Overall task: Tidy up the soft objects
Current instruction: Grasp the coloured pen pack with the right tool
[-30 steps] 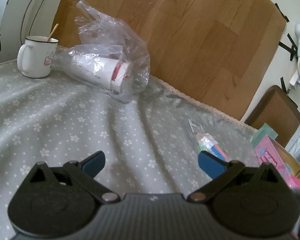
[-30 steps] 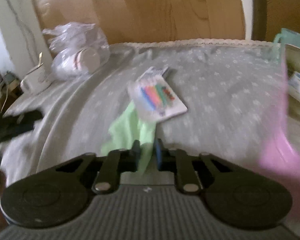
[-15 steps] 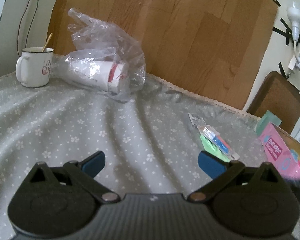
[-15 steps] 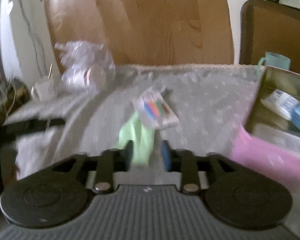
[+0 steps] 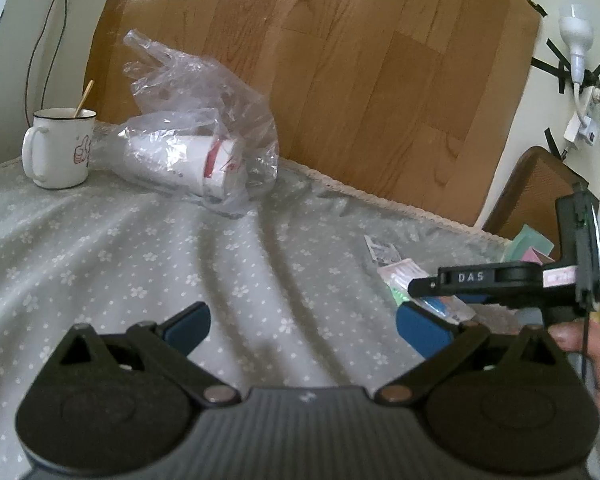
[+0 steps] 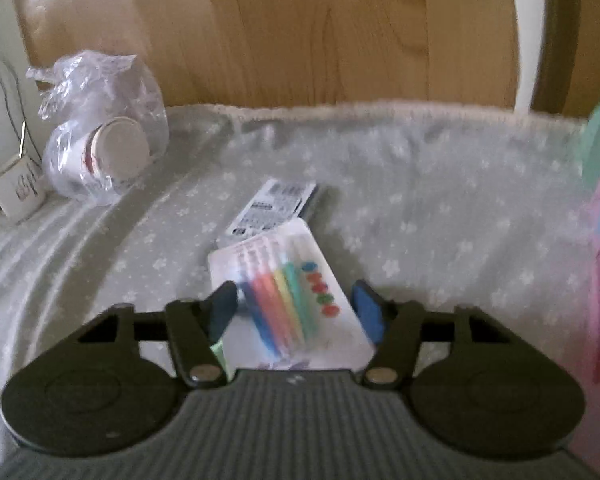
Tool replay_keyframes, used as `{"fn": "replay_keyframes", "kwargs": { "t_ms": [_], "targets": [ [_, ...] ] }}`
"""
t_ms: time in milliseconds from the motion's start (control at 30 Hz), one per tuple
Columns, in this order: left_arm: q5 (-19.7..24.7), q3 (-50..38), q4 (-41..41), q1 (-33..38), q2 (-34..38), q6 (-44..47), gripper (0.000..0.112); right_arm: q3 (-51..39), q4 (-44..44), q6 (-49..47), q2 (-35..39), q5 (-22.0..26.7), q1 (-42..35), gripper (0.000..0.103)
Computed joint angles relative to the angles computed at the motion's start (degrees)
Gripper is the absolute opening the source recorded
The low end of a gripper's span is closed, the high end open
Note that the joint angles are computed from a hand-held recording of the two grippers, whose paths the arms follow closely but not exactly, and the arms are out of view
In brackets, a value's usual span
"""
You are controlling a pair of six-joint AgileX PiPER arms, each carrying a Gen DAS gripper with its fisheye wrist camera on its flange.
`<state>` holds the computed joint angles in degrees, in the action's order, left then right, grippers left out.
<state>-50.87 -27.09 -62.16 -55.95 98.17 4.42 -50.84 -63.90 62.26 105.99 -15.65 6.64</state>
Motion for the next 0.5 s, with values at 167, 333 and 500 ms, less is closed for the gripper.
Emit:
{"fn": "replay_keyframes", "kwargs": {
  "t_ms": [167, 333, 500],
  "targets": [
    [0.47, 0.62, 1.65, 0.98, -0.34, -2.14, 0.103, 6.53, 4.93, -5.94, -4.47, -1.70, -2.04, 0.052],
    [0.49, 0.62, 1.37, 0.80, -0.32, -1.92, 0.103, 19.84, 2.86, -8.21, -13.05, -10.68, -9.92, 0.052],
    [2.03, 0.80, 2.65, 1.07, -0.84, -1.02, 0.103, 40.83, -3.40, -17.58, -29.88, -20.36, -21.62, 0.052]
  ]
}}
